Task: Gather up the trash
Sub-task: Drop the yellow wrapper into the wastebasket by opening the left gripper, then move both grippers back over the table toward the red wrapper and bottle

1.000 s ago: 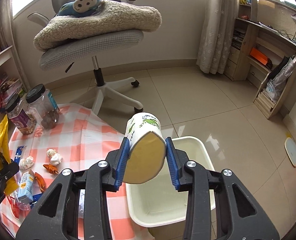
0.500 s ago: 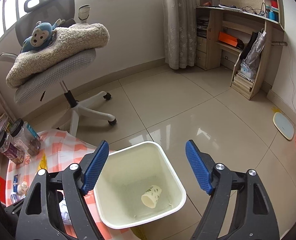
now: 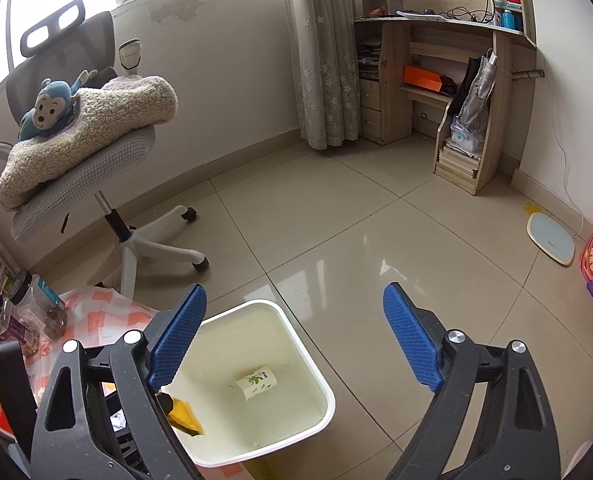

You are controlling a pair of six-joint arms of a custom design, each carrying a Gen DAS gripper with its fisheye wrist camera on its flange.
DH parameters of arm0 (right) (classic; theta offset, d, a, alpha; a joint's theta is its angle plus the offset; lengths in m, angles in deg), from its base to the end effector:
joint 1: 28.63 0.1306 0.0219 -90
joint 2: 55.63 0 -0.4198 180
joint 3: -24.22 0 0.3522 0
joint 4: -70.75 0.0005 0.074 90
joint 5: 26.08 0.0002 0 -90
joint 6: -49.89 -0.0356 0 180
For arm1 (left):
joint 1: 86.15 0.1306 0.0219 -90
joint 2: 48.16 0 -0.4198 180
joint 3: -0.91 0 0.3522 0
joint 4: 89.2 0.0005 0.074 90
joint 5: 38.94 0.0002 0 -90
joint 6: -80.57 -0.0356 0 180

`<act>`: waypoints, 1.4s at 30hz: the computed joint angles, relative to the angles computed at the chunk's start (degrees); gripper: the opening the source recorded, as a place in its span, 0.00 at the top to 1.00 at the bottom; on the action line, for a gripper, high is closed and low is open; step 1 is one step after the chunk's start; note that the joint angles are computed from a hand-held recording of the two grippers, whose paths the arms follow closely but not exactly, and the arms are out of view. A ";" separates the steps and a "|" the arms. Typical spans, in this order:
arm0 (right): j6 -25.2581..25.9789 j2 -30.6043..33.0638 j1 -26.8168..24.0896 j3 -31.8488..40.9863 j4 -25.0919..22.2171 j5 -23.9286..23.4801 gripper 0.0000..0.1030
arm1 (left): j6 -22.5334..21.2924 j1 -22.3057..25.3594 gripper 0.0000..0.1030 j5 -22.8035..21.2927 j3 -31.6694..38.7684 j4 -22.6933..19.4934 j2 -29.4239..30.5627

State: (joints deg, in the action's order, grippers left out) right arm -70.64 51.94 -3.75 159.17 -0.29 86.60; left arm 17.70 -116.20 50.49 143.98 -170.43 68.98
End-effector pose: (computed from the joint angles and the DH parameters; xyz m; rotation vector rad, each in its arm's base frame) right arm 0.4945 0.2137 0.6189 0.3043 2.2413 0.0483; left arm 0.5127 -0.2968 0.5680 0.0617 2.5792 -0.3745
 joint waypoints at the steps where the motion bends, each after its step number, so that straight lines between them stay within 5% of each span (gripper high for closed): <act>1: 0.07 -0.02 0.06 -0.03 0.12 0.27 0.14 | -0.29 0.04 0.35 -0.53 -0.31 0.14 -0.30; 9: 2.30 0.26 2.05 0.25 0.59 3.14 0.11 | -3.05 0.94 0.34 -5.49 -5.40 3.15 -5.00; 26: 8.63 4.45 13.63 3.62 1.27 12.92 0.07 | -5.48 4.59 0.13 -26.68 -22.56 14.75 -19.51; 29: 9.68 6.30 15.23 6.00 0.57 13.84 0.07 | -4.19 6.19 0.13 -27.97 -26.02 16.00 -21.70; 42: 9.96 18.21 20.58 24.57 -8.67 9.93 0.07 | -2.25 15.45 0.12 -25.89 -30.90 8.68 -25.68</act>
